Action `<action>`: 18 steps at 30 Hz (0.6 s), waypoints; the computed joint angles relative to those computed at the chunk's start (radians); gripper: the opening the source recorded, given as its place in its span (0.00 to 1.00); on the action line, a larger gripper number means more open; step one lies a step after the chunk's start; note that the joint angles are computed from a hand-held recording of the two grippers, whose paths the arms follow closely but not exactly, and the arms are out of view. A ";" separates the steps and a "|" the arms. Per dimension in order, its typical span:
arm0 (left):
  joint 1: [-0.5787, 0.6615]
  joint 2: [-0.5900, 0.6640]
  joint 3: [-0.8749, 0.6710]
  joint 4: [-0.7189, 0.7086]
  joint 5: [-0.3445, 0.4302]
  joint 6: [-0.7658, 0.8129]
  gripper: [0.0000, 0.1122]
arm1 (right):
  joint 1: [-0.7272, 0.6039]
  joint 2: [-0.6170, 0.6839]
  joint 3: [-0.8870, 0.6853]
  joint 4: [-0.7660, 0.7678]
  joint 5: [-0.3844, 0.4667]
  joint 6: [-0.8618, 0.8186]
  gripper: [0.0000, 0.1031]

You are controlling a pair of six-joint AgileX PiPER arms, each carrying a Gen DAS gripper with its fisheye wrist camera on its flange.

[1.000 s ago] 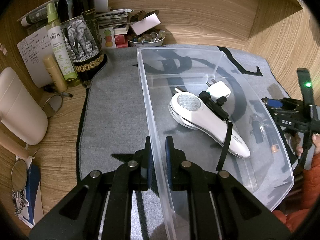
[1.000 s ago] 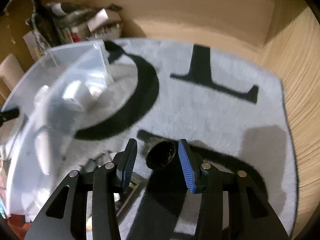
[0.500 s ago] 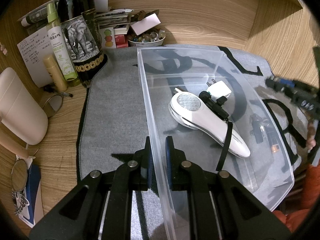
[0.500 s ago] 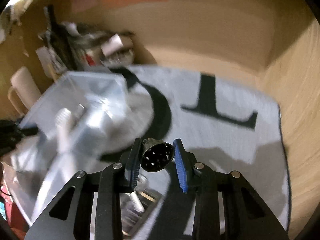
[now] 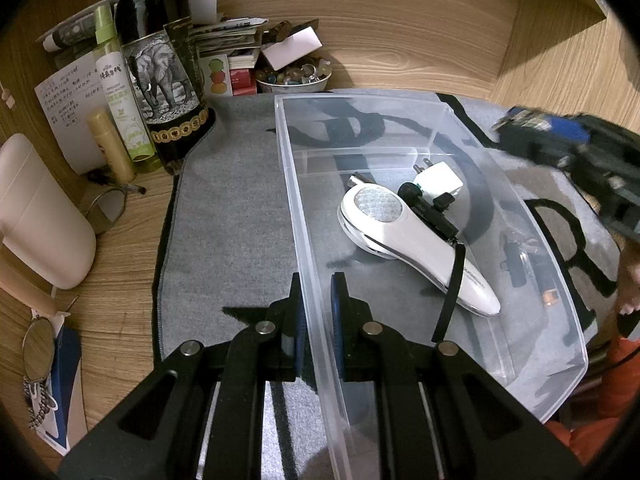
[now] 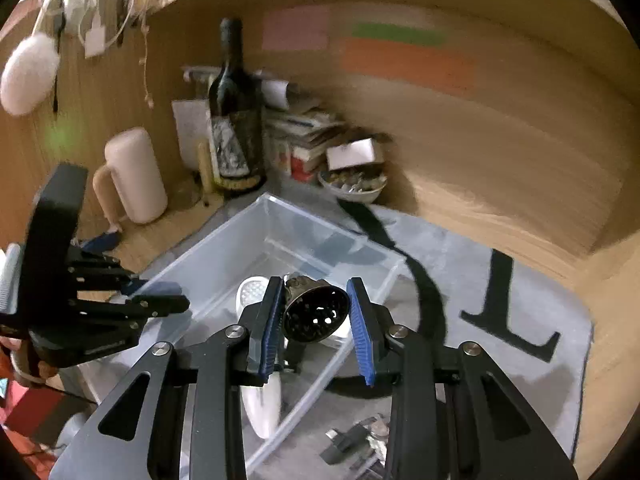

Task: Organize rigid objects
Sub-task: 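Carry the black mesh ball into the clear box and open the right gripper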

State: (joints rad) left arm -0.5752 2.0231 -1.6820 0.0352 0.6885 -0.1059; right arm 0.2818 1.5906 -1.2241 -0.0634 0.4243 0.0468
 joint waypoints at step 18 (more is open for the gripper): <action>-0.008 -0.004 0.012 0.035 -0.011 -0.027 0.10 | -0.018 0.182 -0.133 0.173 0.131 -0.167 0.40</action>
State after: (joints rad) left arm -0.5835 2.0192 -1.6696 0.0698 0.6778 -0.1327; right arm 0.2640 1.7724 -1.3573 0.1093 0.5558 -0.1205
